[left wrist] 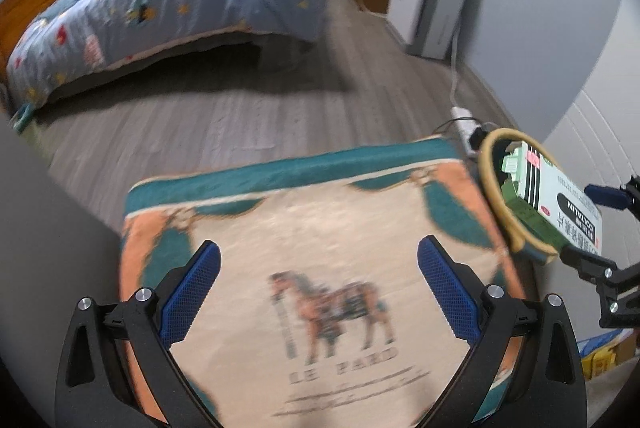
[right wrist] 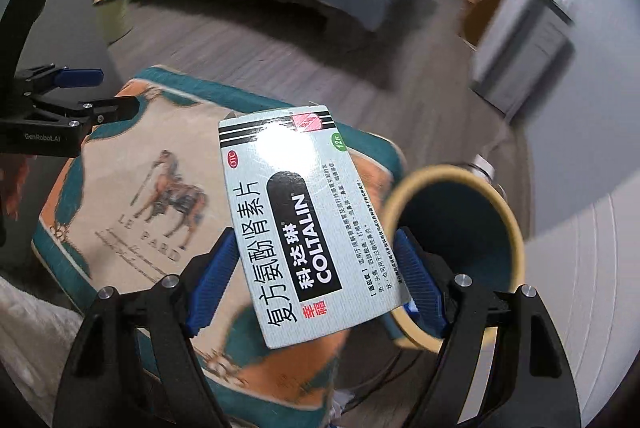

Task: Collect trash
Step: 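Carry the COLTALIN box over the bucket with the right tool, then open the right tool to drop the COLTALIN box into the bucket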

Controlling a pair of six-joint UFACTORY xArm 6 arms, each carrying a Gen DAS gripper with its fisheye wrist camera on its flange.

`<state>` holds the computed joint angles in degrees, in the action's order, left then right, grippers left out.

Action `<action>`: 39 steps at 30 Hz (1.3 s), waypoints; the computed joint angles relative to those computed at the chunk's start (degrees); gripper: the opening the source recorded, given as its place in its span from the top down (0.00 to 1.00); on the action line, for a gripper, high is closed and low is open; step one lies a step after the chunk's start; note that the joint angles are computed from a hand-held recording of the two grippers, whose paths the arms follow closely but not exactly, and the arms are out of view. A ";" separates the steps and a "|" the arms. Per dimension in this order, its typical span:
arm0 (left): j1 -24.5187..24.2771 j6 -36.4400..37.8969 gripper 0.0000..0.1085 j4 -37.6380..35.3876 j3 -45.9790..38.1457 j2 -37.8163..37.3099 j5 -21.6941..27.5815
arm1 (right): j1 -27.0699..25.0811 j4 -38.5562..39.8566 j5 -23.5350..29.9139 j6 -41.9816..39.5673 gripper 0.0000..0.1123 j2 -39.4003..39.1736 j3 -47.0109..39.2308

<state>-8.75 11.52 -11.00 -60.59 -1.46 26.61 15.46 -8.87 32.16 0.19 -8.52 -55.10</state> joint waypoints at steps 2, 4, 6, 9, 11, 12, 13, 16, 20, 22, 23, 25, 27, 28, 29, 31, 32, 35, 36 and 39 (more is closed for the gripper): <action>-2.68 -1.78 0.10 2.08 -0.55 0.64 -1.71 | -2.04 -0.14 -0.08 0.83 0.31 -1.69 1.70; -4.71 -2.43 0.10 2.73 -1.40 1.56 -2.51 | -4.19 0.44 -0.86 1.25 0.31 -2.48 3.30; -6.70 -1.71 0.10 1.73 -2.60 2.87 -2.55 | -6.77 0.60 -1.22 2.60 0.31 -2.30 4.10; -9.62 -1.20 0.10 1.75 -4.05 4.52 -1.85 | -10.84 -0.77 -0.60 6.85 0.31 -0.44 3.94; -11.27 -0.77 0.10 3.17 -3.90 4.79 -1.92 | -13.35 -0.62 -0.30 8.72 0.31 1.90 3.04; -12.06 -0.80 0.10 4.51 -4.07 5.13 -1.84 | -14.54 0.37 -0.07 8.78 0.31 3.76 2.08; -12.76 -0.97 0.10 5.95 -4.12 5.46 -1.93 | -15.49 0.97 0.15 9.04 0.31 5.80 0.92; -14.16 -1.81 0.10 8.58 -4.66 6.55 -1.79 | -16.83 1.76 -1.48 9.46 0.31 10.52 -1.46; -14.85 -0.05 0.10 6.60 -5.61 7.88 -0.92 | -17.58 -3.63 -5.31 14.31 0.22 14.15 -4.11; -15.06 0.98 0.10 5.17 -6.38 8.88 -0.42 | -17.81 -4.40 -5.07 14.78 0.21 14.63 -4.40; -15.21 1.07 0.10 4.89 -6.82 9.37 -0.08 | -17.82 -2.93 -4.20 13.47 0.21 14.79 -4.68; -15.50 1.21 0.10 4.38 -7.55 10.07 0.11 | -17.75 -3.08 -3.94 13.78 0.20 13.43 -3.29; -15.93 1.59 0.10 3.21 -8.09 10.23 0.17 | -17.99 -2.86 -3.89 13.69 0.16 10.88 -1.38; -16.26 2.25 0.10 1.84 -8.23 10.03 0.06 | -18.08 -1.99 -3.57 13.34 0.13 9.05 -0.33; -16.56 3.04 0.10 0.55 -8.14 9.65 -0.07 | -18.15 -0.58 -3.21 13.15 0.14 6.98 0.89; -17.51 3.97 0.10 -1.43 -7.35 8.15 -0.78 | -18.62 2.65 -1.48 13.04 0.13 3.44 2.22; -18.01 3.48 0.10 -1.19 -6.85 7.43 -1.26 | -18.81 4.30 -1.43 13.61 0.13 1.39 3.44; -19.50 1.17 0.10 -0.62 -5.30 4.47 -1.94 | -18.88 8.96 -1.70 13.21 0.13 -5.21 7.82; -20.01 1.53 0.10 -1.95 -4.69 3.29 -2.08 | -18.73 7.17 -1.42 14.96 0.13 -7.41 9.21; -21.35 1.21 0.10 -3.61 -2.04 -0.26 -3.13 | -18.58 1.80 -0.18 19.27 0.13 -12.82 12.71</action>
